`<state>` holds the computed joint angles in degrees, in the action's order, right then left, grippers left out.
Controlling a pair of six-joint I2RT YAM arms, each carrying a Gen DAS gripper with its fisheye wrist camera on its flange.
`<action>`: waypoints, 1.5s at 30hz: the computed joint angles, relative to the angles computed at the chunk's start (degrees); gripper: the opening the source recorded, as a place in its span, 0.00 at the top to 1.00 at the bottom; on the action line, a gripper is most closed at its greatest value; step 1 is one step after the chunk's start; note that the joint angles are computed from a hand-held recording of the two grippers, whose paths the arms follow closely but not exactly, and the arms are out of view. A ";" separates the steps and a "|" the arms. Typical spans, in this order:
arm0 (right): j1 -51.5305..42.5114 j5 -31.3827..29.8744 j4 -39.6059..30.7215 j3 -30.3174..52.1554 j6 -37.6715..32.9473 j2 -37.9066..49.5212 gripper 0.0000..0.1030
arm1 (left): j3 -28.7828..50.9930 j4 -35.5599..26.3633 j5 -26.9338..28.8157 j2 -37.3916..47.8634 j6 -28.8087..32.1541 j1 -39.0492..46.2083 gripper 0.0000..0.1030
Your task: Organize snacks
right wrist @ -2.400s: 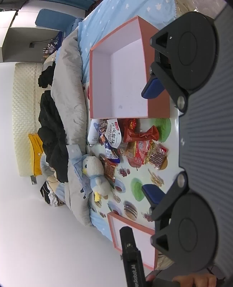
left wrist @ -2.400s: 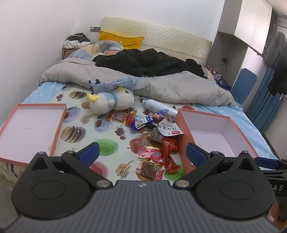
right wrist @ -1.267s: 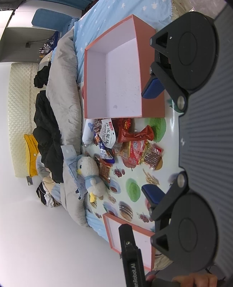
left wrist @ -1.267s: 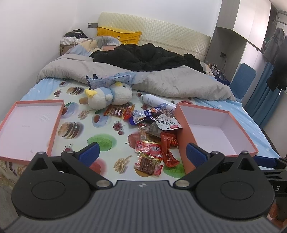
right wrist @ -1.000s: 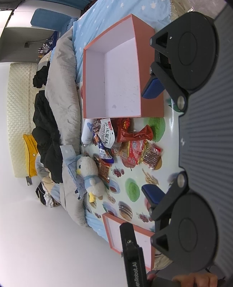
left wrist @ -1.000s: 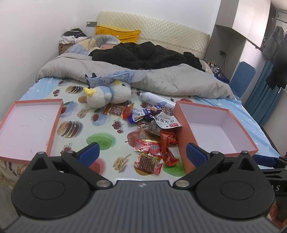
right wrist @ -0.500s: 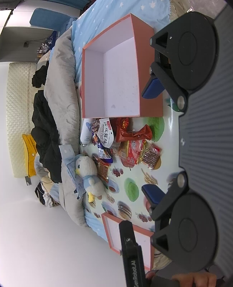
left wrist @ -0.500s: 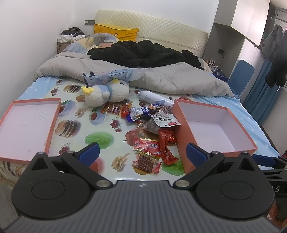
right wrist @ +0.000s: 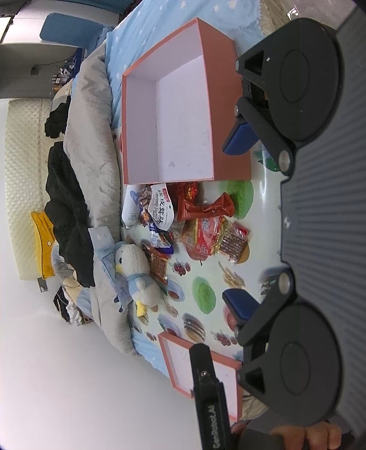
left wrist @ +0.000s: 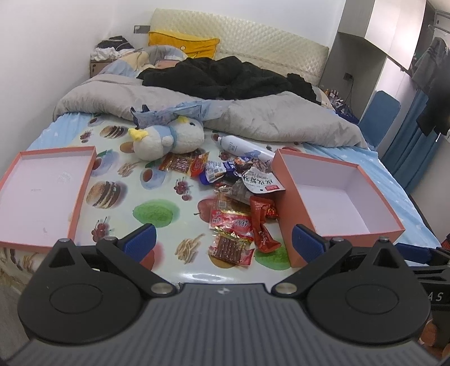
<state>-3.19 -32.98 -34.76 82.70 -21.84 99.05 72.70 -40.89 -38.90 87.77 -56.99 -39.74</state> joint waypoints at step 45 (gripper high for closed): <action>0.85 0.34 7.52 2.29 5.36 7.24 0.07 | -5.66 12.01 12.40 3.87 8.83 8.25 0.00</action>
